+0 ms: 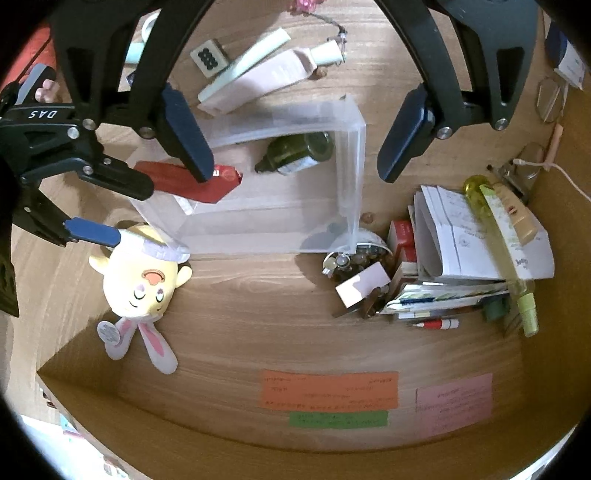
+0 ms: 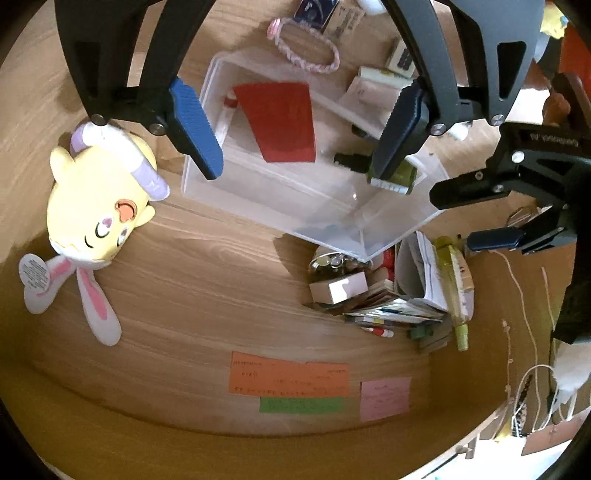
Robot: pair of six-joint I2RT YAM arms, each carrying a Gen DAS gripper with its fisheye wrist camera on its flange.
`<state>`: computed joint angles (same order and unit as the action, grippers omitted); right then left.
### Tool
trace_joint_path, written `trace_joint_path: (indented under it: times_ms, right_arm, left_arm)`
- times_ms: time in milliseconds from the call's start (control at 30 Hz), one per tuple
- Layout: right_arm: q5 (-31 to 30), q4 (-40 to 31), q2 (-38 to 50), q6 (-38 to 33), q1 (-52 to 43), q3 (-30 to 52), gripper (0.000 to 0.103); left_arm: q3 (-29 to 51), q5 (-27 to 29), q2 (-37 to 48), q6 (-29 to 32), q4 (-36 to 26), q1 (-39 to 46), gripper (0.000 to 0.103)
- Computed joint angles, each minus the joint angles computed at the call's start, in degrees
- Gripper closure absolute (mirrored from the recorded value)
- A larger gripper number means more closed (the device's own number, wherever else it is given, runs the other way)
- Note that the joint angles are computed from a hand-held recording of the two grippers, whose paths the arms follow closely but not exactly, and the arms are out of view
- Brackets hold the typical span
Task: Organize objects
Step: 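Drop the red packet into the box with the right tool while the left tool releases the green bottle, then grasp the white tape roll with the right tool while the left tool grasps the pink bead charm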
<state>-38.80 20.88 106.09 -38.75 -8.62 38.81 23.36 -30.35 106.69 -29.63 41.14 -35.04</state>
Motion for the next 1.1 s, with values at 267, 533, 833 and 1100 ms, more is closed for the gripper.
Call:
trace_joint_path:
  times_ms: [267, 533, 833, 1100]
  right_arm:
    - [-3.7, -2.48, -0.89, -3.9, -4.62, -2.98, 0.021]
    - [-5.42, -3.17, 0.77, -7.6, -8.59, -5.51, 0.021]
    - [-4.95, -2.41, 5.17, -11.5, -11.57, -7.43, 0.021]
    - [-5.48, -3.0, 7.42, -16.37, -13.46, -10.08, 0.021]
  left_arm:
    - [-3.56, -1.71, 1.23, -2.84, 1.23, -2.55, 0.011]
    - [-6.04, -3.01, 6.12, -6.77, 3.07, -5.27, 0.011]
    - [-8.43, -2.92, 12.46, -11.57, 8.49, -8.04, 0.011]
    - [-9.8, -3.22, 18.54, -16.26, 14.25, -10.82, 0.015]
